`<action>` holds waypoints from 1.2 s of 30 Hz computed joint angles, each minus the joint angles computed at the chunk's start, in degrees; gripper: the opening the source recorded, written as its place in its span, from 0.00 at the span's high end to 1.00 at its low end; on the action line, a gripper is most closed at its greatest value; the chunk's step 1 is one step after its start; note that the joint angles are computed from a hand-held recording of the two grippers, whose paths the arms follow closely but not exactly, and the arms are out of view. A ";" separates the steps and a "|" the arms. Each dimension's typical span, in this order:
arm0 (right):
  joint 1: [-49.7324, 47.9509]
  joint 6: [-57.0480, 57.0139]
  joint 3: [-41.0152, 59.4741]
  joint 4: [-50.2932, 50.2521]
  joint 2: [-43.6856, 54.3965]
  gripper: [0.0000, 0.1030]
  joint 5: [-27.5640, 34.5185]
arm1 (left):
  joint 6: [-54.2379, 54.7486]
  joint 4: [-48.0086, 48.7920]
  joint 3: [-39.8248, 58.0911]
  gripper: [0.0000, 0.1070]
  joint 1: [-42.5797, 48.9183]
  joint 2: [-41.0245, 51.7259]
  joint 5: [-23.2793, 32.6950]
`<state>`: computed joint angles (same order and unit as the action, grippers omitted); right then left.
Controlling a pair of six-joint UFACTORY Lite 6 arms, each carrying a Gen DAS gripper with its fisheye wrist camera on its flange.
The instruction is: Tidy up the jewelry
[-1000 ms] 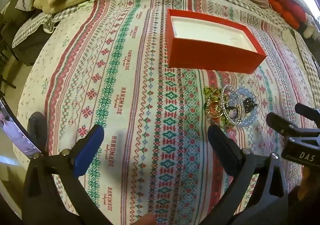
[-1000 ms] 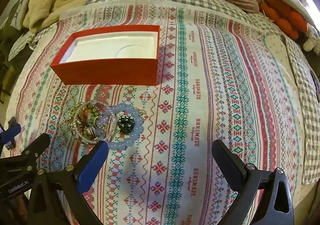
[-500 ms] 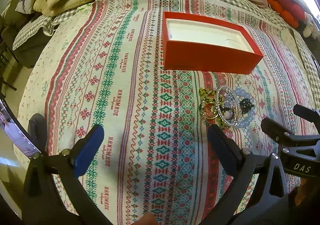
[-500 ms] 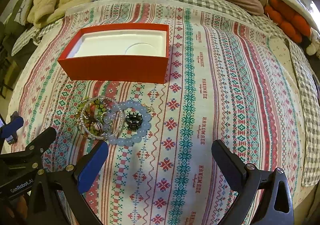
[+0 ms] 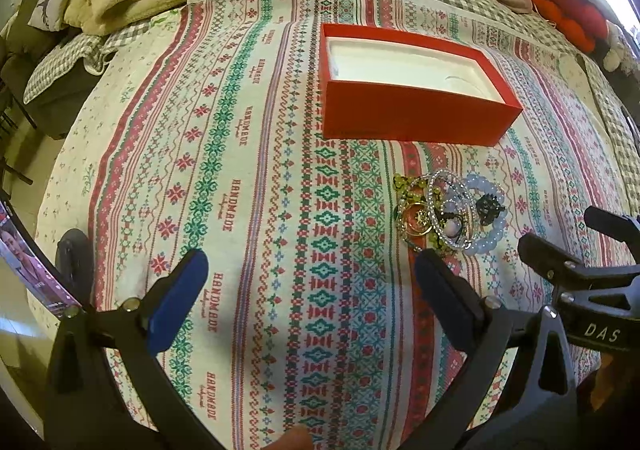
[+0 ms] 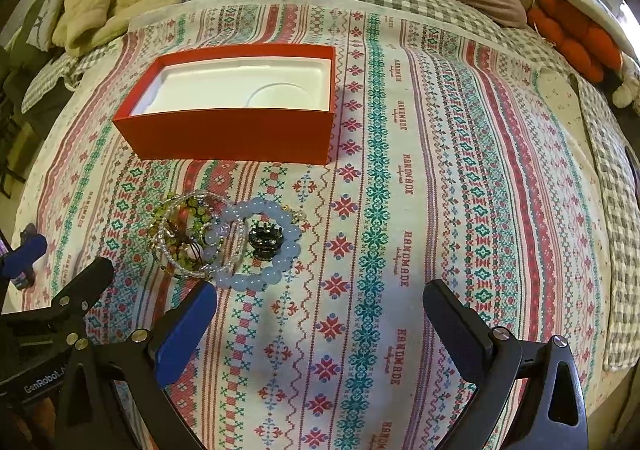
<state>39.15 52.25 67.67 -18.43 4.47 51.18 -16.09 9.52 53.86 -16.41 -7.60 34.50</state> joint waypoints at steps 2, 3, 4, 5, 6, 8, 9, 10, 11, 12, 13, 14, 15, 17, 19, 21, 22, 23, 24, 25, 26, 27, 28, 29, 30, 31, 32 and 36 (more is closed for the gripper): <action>0.12 -0.22 0.06 0.23 0.16 0.00 -0.05 | -0.60 0.41 -0.29 0.04 -0.20 -0.16 -0.14; 0.23 -0.11 0.04 0.19 0.17 0.00 -0.07 | -0.57 0.30 -0.18 0.04 -0.15 -0.04 -0.15; 0.31 0.00 0.10 0.16 0.23 0.00 -0.05 | -0.48 0.10 -0.21 0.04 -0.10 0.00 -0.17; 0.35 0.07 0.11 0.12 0.22 0.00 -0.02 | -0.38 -0.03 -0.21 0.04 -0.07 -0.01 -0.12; 0.40 0.25 0.15 0.05 0.28 0.00 -0.01 | -0.47 0.01 -0.29 0.04 -0.14 -0.03 -0.16; 0.32 0.16 0.15 0.14 0.26 0.00 -0.04 | -0.35 0.07 -0.28 0.04 -0.04 -0.07 -0.14; 0.23 0.08 0.25 0.21 0.31 0.00 -0.01 | -0.39 0.10 -0.30 0.04 -0.03 -0.07 -0.15; 0.21 0.04 0.21 0.21 0.27 0.00 -0.01 | -0.19 -0.13 -0.19 0.04 0.06 -0.04 -0.07; 0.25 0.16 0.20 0.17 0.29 0.00 -0.01 | -0.16 -0.19 -0.21 0.04 0.07 -0.04 -0.08; 0.18 -0.01 0.11 0.22 0.19 0.00 -0.04 | 0.04 -0.31 -0.22 0.04 0.14 -0.08 -0.09; 0.12 -0.12 0.03 0.26 0.10 0.00 -0.07 | 0.11 -0.32 -0.26 0.04 0.18 -0.11 -0.13; 0.10 -0.15 -0.02 0.27 0.06 0.00 -0.09 | 0.07 -0.27 -0.32 0.04 0.16 -0.13 -0.18; 0.13 -0.16 -0.05 0.26 0.05 0.00 -0.11 | 0.22 -0.33 -0.30 0.04 0.22 -0.14 -0.16; 0.17 -0.15 -0.12 0.23 0.01 0.00 -0.15 | 0.30 -0.36 -0.25 0.04 0.24 -0.08 -0.14; 0.24 -0.03 -0.08 0.22 0.09 0.00 -0.13 | 0.20 -0.31 -0.17 0.04 0.21 -0.05 -0.04; 0.32 0.08 -0.08 0.24 0.14 0.00 -0.14 | 0.21 -0.36 -0.17 0.04 0.20 -0.06 -0.05; 0.14 -0.13 -0.16 0.42 0.03 0.00 -0.17 | 0.21 -0.39 -0.19 0.04 0.18 -0.06 -0.06; 0.06 -0.20 -0.27 0.58 -0.04 0.00 -0.24 | 0.07 -0.30 -0.24 0.04 0.14 -0.09 -0.11; -0.04 -0.31 -0.42 0.79 -0.14 0.00 -0.34 | -0.19 -0.11 -0.34 0.04 0.05 -0.16 -0.19; -0.20 -0.46 -0.55 0.98 -0.26 0.00 -0.41 | -0.07 -0.18 -0.24 0.04 0.10 -0.09 -0.15; -0.31 -0.52 -0.62 1.08 -0.35 0.00 -0.46 | 0.10 -0.26 -0.24 0.04 0.19 -0.13 -0.14; -0.38 -0.49 -0.67 1.06 -0.36 0.00 -0.51 | 0.18 -0.30 -0.28 0.04 0.19 -0.10 -0.21; -0.35 -0.34 -0.72 0.97 -0.36 0.00 -0.53 | 0.09 -0.24 -0.25 0.04 0.17 -0.11 -0.13; -0.35 -0.29 -0.78 0.94 -0.39 0.00 -0.54 | -0.04 -0.10 -0.24 0.04 0.13 -0.08 -0.12; -0.37 -0.38 -0.81 0.98 -0.41 0.00 -0.55 | -0.09 -0.03 -0.17 0.04 0.11 0.00 -0.11; -0.40 -0.44 -0.86 1.02 -0.46 0.00 -0.55 | -0.13 -0.08 -0.11 0.04 0.09 0.01 -0.09; -0.44 -0.52 -0.88 1.06 -0.50 0.00 -0.55 | -0.27 -0.03 -0.14 0.04 0.11 -0.01 -0.13; -0.35 -0.35 -0.79 0.95 -0.40 0.00 -0.55 | -0.66 0.23 -0.05 0.04 -0.06 0.05 -0.08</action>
